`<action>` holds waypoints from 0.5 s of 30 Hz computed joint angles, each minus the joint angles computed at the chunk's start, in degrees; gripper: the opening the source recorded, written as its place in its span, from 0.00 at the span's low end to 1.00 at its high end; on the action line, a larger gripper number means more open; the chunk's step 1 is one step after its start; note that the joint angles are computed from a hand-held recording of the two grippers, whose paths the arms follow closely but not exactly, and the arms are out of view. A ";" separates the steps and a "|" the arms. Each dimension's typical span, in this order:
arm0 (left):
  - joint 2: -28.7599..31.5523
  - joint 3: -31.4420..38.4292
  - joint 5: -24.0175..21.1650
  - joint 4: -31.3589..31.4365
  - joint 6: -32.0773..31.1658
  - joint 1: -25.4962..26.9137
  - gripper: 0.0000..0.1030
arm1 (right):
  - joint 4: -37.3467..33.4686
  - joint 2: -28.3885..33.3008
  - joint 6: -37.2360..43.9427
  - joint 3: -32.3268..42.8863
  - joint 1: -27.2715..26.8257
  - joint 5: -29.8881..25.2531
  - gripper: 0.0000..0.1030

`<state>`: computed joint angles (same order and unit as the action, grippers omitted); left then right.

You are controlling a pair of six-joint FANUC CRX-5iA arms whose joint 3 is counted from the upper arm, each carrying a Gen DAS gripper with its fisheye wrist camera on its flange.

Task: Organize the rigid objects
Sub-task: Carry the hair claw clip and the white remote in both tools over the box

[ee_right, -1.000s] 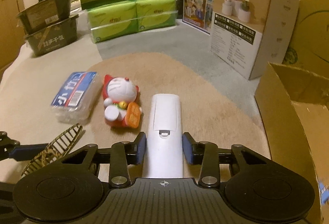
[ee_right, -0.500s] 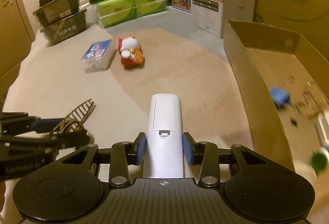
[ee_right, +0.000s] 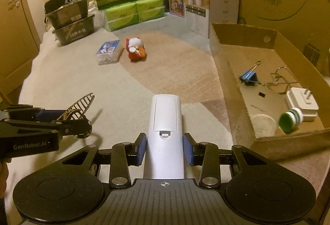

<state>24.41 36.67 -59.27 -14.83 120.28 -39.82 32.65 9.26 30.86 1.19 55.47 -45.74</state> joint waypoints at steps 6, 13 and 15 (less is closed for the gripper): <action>-0.08 1.73 -1.44 -1.53 1.46 -1.46 0.38 | 3.14 -3.17 -3.40 -2.96 1.02 -0.40 0.37; 0.48 4.19 -2.82 -2.54 2.35 -2.82 0.38 | 6.67 -6.37 -7.44 -6.16 1.54 -1.04 0.37; 0.66 4.84 -3.14 -2.67 2.59 -3.08 0.38 | 7.55 -7.24 -8.43 -7.09 1.63 -1.20 0.38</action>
